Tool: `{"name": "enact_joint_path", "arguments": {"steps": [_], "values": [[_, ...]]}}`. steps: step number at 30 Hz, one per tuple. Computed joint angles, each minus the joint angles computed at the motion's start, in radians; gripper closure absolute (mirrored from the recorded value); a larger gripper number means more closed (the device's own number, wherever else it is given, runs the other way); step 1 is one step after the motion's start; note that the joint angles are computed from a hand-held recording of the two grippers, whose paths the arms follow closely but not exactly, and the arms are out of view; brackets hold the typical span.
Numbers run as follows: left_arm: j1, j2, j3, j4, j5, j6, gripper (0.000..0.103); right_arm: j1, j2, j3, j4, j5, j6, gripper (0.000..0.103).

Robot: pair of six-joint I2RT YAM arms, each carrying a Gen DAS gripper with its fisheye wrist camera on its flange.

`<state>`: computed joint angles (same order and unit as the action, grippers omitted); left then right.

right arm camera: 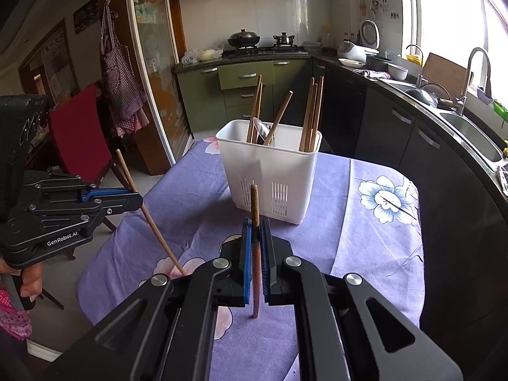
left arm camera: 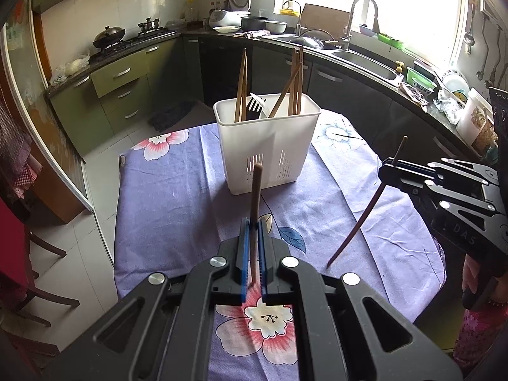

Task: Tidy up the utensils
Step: 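Lift the chopstick with the left tool while the right tool lifts its chopstick toward the caddy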

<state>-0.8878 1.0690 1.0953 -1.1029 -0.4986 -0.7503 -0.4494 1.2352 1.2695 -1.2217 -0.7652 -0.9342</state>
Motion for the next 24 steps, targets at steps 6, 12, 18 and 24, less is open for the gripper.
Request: {"name": "enact_joint_path", "arguments": {"steps": [6,12,18,24], "values": [[0.011,0.025,0.055,-0.013,0.003,0.024,0.098,0.005,0.009,0.068,-0.032,-0.02,0.016,0.097],[0.022,0.078,0.171,-0.054,-0.006,0.06,0.098,0.021,0.057,0.221,-0.098,-0.039,0.042,0.097],[0.063,0.136,0.344,-0.108,-0.007,0.13,0.098,0.059,0.128,0.423,-0.149,-0.045,0.105,0.097],[0.136,0.225,0.571,-0.158,-0.007,0.23,0.098,0.112,0.255,0.698,-0.18,-0.045,0.218,0.097]]}}
